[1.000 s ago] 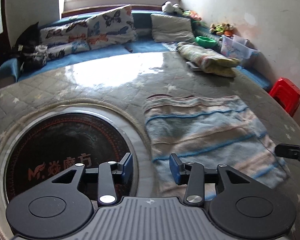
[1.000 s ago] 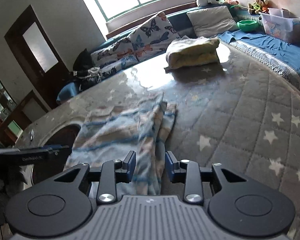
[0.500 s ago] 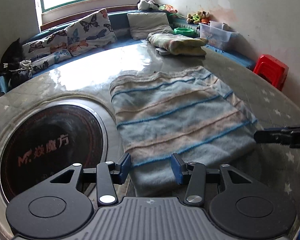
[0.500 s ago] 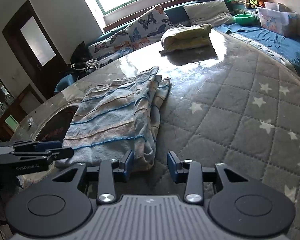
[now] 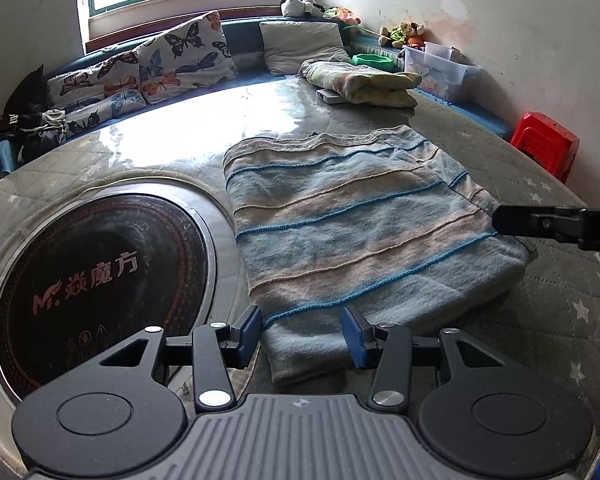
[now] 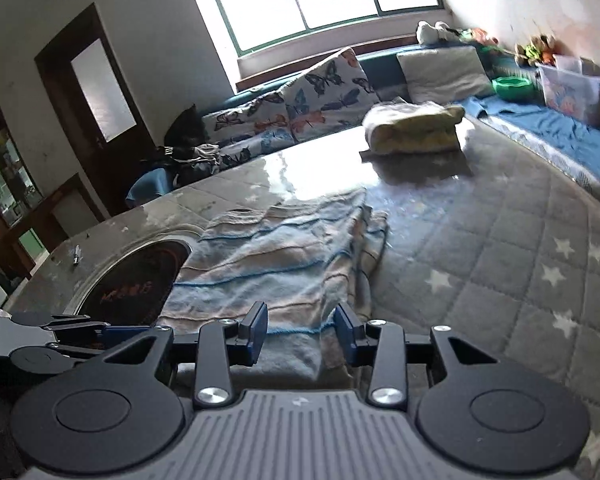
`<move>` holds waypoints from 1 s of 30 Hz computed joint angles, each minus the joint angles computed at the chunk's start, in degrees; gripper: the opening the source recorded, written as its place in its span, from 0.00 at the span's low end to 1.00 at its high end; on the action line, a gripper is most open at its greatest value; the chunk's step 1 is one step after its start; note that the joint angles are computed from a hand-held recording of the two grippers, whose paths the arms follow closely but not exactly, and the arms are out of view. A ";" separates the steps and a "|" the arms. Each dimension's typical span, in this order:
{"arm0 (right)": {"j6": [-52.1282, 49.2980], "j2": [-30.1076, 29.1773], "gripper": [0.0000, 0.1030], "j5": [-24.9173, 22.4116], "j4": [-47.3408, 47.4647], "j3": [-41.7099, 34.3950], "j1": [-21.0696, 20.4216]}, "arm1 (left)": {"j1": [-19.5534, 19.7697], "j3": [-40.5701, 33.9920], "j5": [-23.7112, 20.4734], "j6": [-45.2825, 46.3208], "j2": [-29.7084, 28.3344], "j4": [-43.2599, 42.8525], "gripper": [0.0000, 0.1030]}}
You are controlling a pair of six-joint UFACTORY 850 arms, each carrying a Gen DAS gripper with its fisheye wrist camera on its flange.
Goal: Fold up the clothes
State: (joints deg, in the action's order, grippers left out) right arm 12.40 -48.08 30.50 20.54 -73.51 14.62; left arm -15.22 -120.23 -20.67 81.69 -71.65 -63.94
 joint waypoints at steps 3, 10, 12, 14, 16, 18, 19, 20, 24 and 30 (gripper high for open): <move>-0.26 -0.66 0.37 -1.49 -0.45 -1.00 -0.06 | -0.01 0.16 0.11 -0.16 0.07 -0.10 0.49; -9.10 -0.99 0.51 -2.11 6.72 -1.42 0.98 | 0.21 0.19 0.24 -2.66 0.11 1.39 0.59; -12.85 -1.10 0.52 -1.86 9.52 -1.57 1.54 | 0.26 0.46 0.40 -2.73 0.25 1.32 0.63; -16.89 -1.45 0.56 -1.74 12.58 -2.00 2.04 | 0.34 0.85 0.44 -2.33 0.46 0.89 0.65; -19.59 -1.79 0.58 -1.72 14.93 -2.28 2.36 | 0.40 1.23 0.53 -1.96 0.66 0.55 0.66; -19.39 -1.96 0.61 -2.08 15.10 -2.27 2.35 | 0.47 1.59 0.64 -1.65 0.84 0.27 0.67; -19.64 -2.01 0.63 -2.38 15.52 -2.31 2.35 | 0.50 1.73 0.72 -1.58 0.90 0.25 0.68; -20.40 -2.09 0.65 -2.86 16.49 -2.39 2.38 | 0.51 1.82 0.79 -1.58 0.95 0.28 0.68; -20.17 -2.01 0.68 -3.24 16.70 -1.85 2.48 | 0.60 2.43 0.83 -1.26 1.32 -0.12 0.71; -20.26 -1.77 0.79 -2.67 18.43 -1.12 2.97 | 0.81 3.90 0.63 0.39 2.12 -1.80 0.76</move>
State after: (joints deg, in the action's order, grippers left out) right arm -7.86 -49.85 27.83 38.97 -74.63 17.59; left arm -14.41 -116.33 -20.04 82.08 -69.53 -65.74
